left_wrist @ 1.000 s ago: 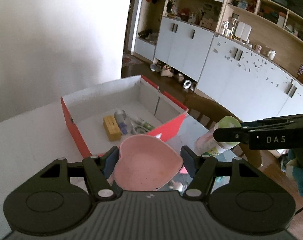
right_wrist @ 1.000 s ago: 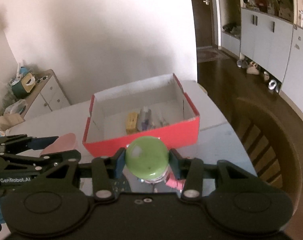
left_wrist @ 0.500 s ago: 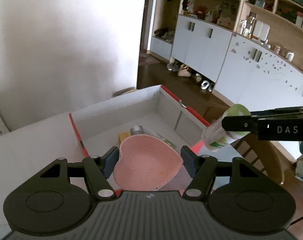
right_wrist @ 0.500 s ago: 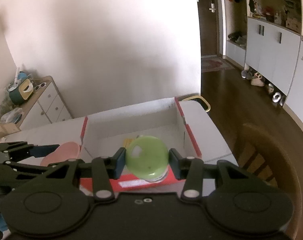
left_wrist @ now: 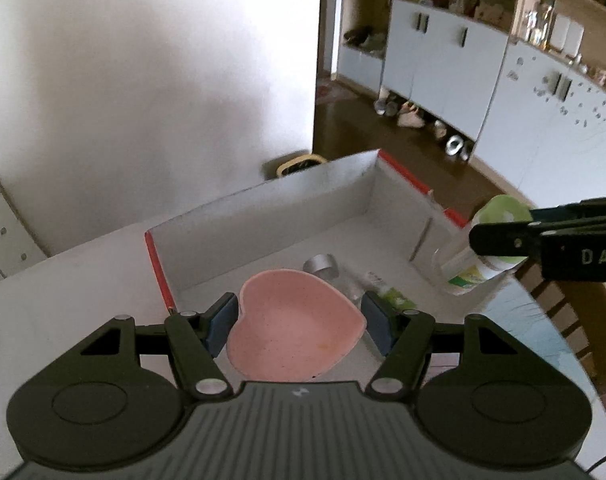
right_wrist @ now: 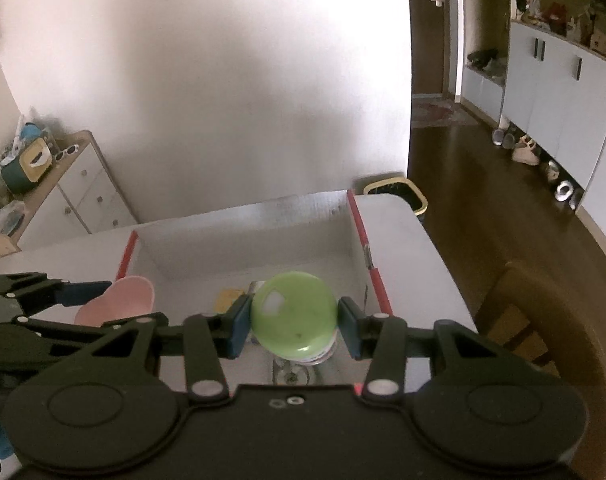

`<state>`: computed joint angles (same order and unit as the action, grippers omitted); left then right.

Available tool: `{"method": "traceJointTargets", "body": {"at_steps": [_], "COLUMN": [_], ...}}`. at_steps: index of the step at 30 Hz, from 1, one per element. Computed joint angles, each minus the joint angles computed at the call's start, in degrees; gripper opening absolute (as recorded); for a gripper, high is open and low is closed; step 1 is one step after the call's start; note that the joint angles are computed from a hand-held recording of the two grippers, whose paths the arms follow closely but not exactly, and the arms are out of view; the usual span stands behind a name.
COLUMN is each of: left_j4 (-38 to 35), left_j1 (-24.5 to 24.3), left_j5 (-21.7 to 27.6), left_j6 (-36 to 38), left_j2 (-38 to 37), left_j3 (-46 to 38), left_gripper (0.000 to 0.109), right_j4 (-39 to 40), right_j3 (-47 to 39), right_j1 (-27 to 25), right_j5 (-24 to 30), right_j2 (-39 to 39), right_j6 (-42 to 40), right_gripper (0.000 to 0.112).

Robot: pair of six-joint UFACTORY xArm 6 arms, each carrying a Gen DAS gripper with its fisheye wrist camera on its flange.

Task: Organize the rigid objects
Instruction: 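Carry the heart dish and toothpick jar over the red box, then lower the dish and jar into the box and open both tools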

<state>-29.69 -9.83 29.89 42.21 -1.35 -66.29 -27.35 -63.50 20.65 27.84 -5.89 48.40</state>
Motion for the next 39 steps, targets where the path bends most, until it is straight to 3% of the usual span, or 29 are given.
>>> {"method": "traceJointTargets", "body": {"at_steps": [15, 29, 39], "left_j4": [14.8, 21.37, 26.48], "left_j1": [-0.69, -1.56, -2.52], "left_j5": [-1.4, 0.78, 3.78], "left_j6": [-14.53, -20.24, -23.52], "left_j2": [11.89, 16.3, 18.29], "left_j3": [-7.97, -11.92, -14.56], "left_gripper": [0.067, 0.067, 0.068], "right_j4": [7.73, 9.54, 8.81], "right_j3": [-4.74, -7.18, -4.42], "right_j1": [-1.98, -2.97, -2.4], "right_j5": [-2.36, -4.11, -6.46], "right_j2": [9.26, 13.84, 12.54], "right_j6": [-10.88, -15.01, -17.62], "right_gripper": [0.045, 0.045, 0.046]}}
